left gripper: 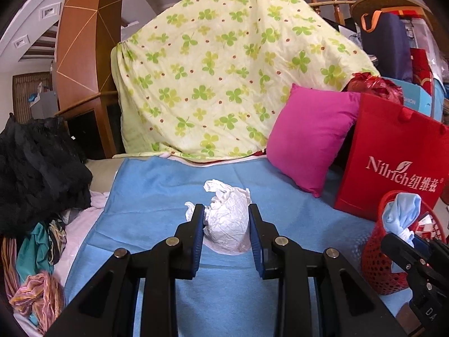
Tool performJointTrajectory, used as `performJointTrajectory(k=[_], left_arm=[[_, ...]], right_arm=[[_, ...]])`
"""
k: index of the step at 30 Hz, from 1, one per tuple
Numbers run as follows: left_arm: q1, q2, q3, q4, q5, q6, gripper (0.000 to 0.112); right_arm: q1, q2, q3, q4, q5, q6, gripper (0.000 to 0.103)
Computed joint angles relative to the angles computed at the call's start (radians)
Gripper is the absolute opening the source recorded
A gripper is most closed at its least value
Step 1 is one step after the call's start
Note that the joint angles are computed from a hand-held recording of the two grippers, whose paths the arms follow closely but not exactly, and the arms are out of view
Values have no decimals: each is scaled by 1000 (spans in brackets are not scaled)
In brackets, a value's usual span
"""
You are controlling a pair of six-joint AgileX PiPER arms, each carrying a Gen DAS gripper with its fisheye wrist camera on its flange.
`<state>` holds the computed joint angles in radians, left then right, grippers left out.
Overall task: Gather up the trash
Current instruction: 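Lift the white tissue with the left tool while the right tool lifts the light-blue cloth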
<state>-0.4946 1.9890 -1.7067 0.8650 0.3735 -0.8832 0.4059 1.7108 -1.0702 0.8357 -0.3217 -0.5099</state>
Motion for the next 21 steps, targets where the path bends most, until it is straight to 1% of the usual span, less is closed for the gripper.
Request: performJointTrajectory(k=[3,9,13,16,21], left_arm=[[-27,-29,38,76,0,-71,32],[-70,-69,92,158,-2,-141,32],[-98,-72,103,212,9,-179,32],[-113,-59,90,192,10,-150,32],[-131,-33,64,155,16,-108,32]], right_arm=[[3,-43,52,-77,-32,87,28],[-2,-107,132,-176,-96,189,28],[-29,-123,150,-217,-94,229,29],[-57,-133,158,-258,-79,273,29],[-77,-160,190,-291,-93,298,29]])
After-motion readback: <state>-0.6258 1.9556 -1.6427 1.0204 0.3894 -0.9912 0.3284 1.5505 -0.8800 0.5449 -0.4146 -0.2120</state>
